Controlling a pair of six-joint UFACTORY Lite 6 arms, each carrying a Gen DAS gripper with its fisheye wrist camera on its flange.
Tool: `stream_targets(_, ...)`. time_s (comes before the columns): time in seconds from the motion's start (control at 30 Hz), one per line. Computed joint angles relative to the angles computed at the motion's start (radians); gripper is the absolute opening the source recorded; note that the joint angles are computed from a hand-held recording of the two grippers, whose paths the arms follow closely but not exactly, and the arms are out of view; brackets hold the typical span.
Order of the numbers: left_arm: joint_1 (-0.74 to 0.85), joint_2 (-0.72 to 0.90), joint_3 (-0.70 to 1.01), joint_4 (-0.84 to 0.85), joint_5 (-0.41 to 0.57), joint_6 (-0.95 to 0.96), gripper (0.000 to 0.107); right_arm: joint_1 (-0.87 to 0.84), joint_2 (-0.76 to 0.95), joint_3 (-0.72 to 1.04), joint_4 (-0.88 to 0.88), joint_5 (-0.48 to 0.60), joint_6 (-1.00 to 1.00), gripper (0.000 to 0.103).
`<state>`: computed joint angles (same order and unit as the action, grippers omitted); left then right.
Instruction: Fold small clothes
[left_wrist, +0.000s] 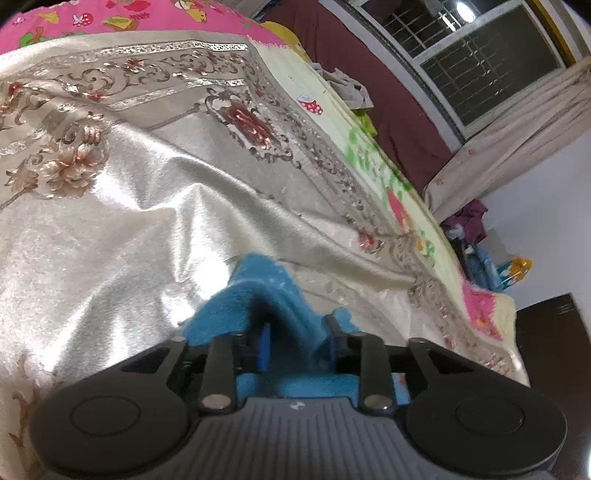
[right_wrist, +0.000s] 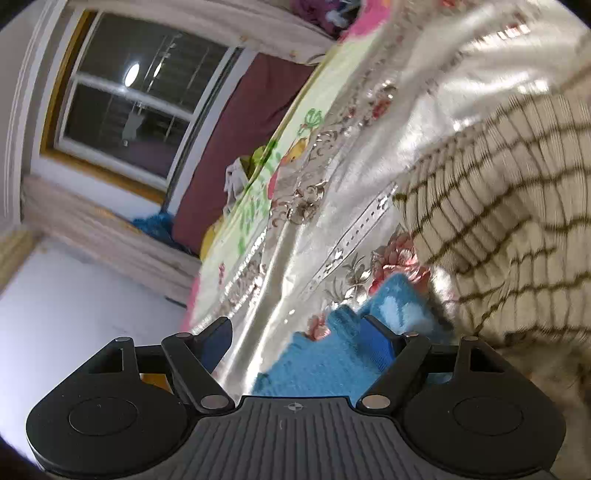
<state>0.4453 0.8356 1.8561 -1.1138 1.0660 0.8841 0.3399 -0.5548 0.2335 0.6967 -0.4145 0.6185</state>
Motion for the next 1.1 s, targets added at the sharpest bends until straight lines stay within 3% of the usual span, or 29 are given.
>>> stream_targets(0.03,0.001,0.000,0.002,-0.016,-0.006,-0.004,0.055,0.014,-0.005,0.012,0.076,0.020,-0.105,0.079)
stream_targets(0.07,0.005,-0.012,-0.011,-0.038,-0.037,-0.006,0.070,0.039,-0.007,0.020,0.161,0.026,-0.209,0.079)
stream_targets(0.1,0.010,-0.013,-0.007,-0.055,-0.055,-0.016,0.076,0.066,0.012,0.035,0.235,0.023,-0.314,0.079)
stream_targets(0.23,0.027,-0.026,0.005,-0.021,-0.147,-0.060,0.076,0.222,0.135,0.112,0.594,-0.067,-0.733,0.079)
stream_targets(0.43,0.039,-0.193,-0.247,-0.039,-0.240,0.232,0.077,0.345,0.321,0.237,0.857,-0.168,-1.085,0.077)
stream_targets(0.53,0.005,-0.269,-0.385,-0.054,-0.325,0.383,0.077,0.350,0.410,0.274,0.892,-0.167,-1.127,0.075)
stream_targets(0.67,-0.076,-0.287,-0.477,-0.009,-0.526,0.479,0.081,0.377,0.414,0.271,0.940,-0.183,-1.158,0.075)
stream_targets(0.77,-0.062,-0.313,-0.499,-0.034,-0.525,0.501,0.081,0.429,0.382,0.284,1.053,-0.246,-1.265,0.075)
stream_targets(0.93,-0.037,-0.407,-0.619,-0.216,-0.541,0.778,0.080,0.545,0.296,0.221,1.088,-0.316,-1.240,0.076)
stream_targets(1.03,-0.069,-0.356,-0.581,-0.081,-0.604,0.682,0.082,0.525,0.354,0.222,1.118,-0.257,-1.262,0.075)
stream_targets(1.1,-0.056,-0.335,-0.537,-0.008,-0.570,0.574,0.083,0.513,0.355,0.226,1.120,-0.245,-1.264,0.076)
